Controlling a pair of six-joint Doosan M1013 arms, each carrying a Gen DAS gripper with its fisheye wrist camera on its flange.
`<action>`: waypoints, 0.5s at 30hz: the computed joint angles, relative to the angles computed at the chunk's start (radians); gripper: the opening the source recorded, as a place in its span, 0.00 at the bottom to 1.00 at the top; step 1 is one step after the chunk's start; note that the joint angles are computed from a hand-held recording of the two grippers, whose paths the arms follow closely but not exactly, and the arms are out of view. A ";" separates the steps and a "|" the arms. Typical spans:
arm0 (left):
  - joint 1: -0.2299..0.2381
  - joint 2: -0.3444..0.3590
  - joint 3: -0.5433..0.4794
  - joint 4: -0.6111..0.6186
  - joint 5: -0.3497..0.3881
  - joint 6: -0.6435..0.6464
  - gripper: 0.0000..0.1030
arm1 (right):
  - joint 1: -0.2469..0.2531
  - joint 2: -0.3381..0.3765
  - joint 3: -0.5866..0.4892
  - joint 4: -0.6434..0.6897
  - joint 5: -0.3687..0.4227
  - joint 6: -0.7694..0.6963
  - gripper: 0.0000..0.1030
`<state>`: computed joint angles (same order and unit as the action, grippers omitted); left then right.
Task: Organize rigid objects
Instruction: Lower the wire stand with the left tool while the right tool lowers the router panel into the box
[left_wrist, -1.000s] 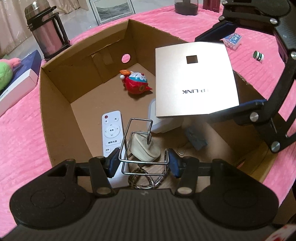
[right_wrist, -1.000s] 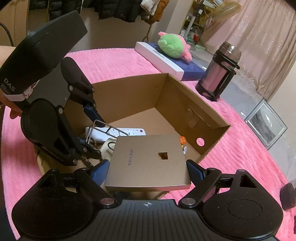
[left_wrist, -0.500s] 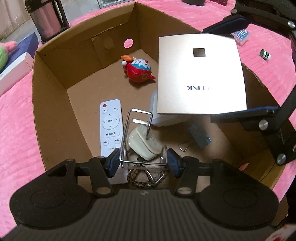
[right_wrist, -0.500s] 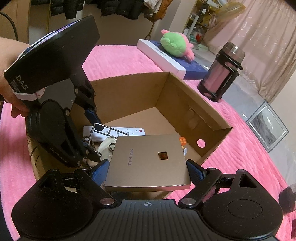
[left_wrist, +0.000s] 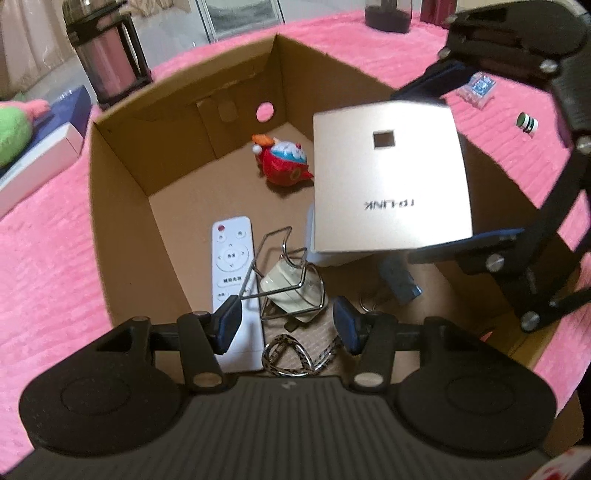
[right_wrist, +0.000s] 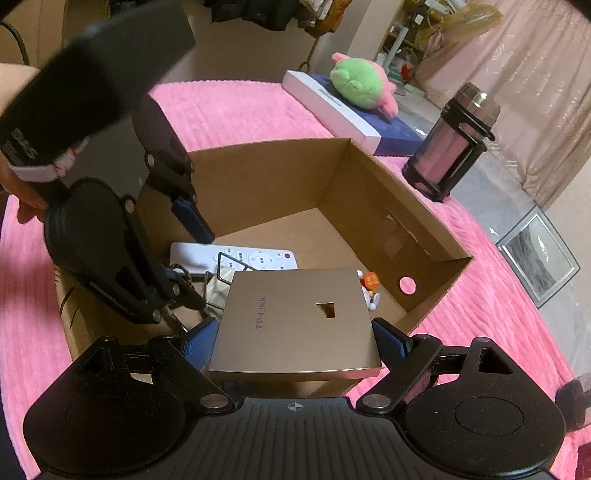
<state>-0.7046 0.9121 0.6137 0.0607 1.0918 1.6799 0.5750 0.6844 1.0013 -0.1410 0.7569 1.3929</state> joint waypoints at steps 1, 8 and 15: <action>-0.001 -0.010 0.017 0.004 -0.018 -0.003 0.48 | 0.001 0.003 -0.004 0.000 0.007 -0.005 0.82; -0.002 -0.065 0.107 0.024 -0.102 -0.001 0.49 | 0.003 0.032 -0.055 0.024 0.091 -0.097 0.82; 0.002 -0.085 0.142 0.029 -0.135 -0.008 0.49 | 0.009 0.078 -0.134 0.018 0.192 -0.126 0.82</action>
<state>-0.7028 0.8267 0.7558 0.0894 0.9566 1.6723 0.5836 0.7627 0.8669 -0.1227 0.9490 1.2670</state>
